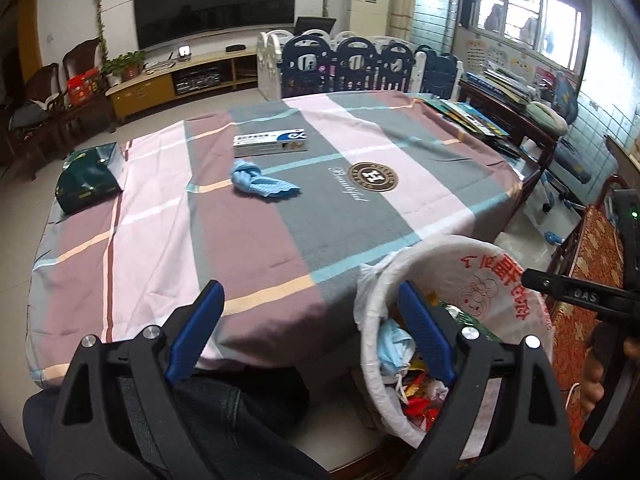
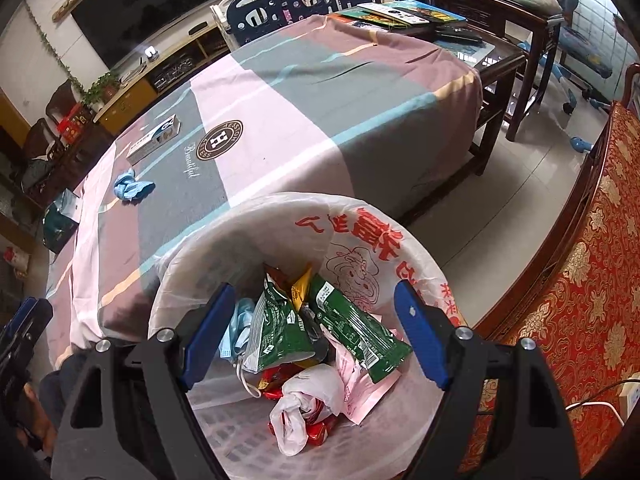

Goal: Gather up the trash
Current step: 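Grasp the knotted blue cloth with the left gripper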

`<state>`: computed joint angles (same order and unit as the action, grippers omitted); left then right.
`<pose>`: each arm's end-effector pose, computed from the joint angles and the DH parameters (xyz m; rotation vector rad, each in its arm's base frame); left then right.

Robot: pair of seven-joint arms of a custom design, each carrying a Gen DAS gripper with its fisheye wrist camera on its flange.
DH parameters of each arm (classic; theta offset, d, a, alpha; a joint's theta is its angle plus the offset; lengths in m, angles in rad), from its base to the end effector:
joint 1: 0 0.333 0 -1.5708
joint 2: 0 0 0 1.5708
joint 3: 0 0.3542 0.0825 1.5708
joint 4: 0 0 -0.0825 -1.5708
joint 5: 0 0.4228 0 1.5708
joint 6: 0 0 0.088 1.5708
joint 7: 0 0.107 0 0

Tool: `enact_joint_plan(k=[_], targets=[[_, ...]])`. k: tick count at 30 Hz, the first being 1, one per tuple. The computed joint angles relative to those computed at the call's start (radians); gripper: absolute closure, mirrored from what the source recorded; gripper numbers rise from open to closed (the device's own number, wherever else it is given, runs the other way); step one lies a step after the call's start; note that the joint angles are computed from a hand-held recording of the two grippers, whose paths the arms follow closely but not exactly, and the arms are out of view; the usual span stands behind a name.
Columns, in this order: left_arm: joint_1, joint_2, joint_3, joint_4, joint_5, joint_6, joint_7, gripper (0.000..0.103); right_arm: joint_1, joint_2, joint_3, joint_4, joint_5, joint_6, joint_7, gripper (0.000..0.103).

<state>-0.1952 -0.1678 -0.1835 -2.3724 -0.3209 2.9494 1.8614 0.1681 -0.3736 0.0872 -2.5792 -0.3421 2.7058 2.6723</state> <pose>0.5150 -0.1862 0.4894 -1.4578 2.1688 -0.8802 0.4462 0.1296 0.4542 -1.2739 2.3281 -0.4097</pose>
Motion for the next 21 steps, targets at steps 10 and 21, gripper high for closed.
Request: enact_joint_plan(k=[10, 21], targets=[[0.048, 0.303, 0.018, 0.329, 0.043, -0.102, -0.139, 0.053, -0.012, 0.047, 0.006, 0.024, -0.045, 0.005, 0.003, 0.023], [-0.044, 0.750, 0.126, 0.911, 0.292, -0.352, -0.489, 0.023, -0.009, 0.078, -0.033, 0.014, 0.009, -0.001, -0.024, 0.023]])
